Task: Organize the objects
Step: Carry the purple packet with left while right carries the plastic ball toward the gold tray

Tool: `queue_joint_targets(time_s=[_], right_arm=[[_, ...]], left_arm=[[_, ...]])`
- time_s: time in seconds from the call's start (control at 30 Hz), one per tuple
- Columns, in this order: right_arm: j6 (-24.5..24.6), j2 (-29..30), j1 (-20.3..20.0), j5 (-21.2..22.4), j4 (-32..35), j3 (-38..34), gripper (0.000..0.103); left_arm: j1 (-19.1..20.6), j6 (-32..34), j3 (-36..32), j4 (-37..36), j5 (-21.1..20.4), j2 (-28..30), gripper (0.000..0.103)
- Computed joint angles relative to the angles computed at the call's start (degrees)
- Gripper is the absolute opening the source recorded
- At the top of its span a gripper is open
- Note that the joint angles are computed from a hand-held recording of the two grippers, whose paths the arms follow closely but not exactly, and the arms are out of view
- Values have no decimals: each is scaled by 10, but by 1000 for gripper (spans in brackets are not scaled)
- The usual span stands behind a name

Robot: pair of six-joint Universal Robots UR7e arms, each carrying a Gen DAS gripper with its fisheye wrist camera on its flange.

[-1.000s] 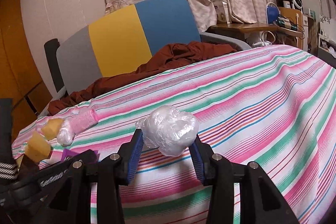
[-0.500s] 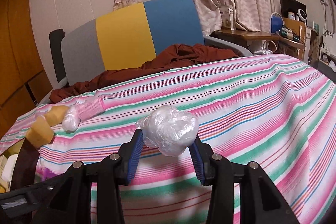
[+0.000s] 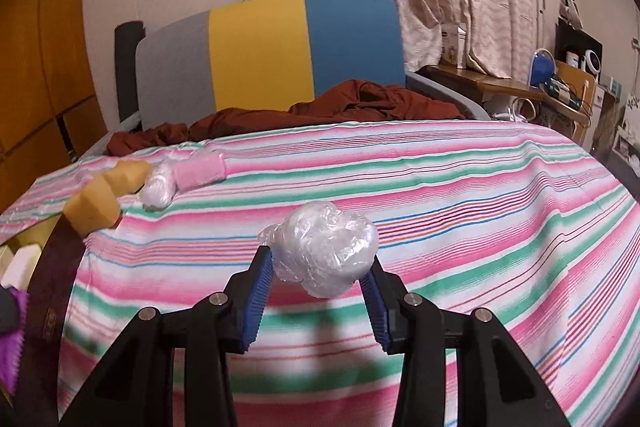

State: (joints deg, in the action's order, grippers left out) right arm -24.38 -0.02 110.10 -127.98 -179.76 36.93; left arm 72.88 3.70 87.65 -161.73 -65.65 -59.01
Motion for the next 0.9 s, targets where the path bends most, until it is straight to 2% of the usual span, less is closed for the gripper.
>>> queue_joint_targets(time_s=[0.4,0.67,0.9], right_arm=[[32,-45,25,17,-17,103,44],[80,-80,49,88,-19,176,44],[94,-85,72,144,-1,191,44]], left_arm=[[19,-2,56,-7,5,-66,44],[39,11,85,-2,9,-102,42],[54,11,102,1,2,-122,42]])
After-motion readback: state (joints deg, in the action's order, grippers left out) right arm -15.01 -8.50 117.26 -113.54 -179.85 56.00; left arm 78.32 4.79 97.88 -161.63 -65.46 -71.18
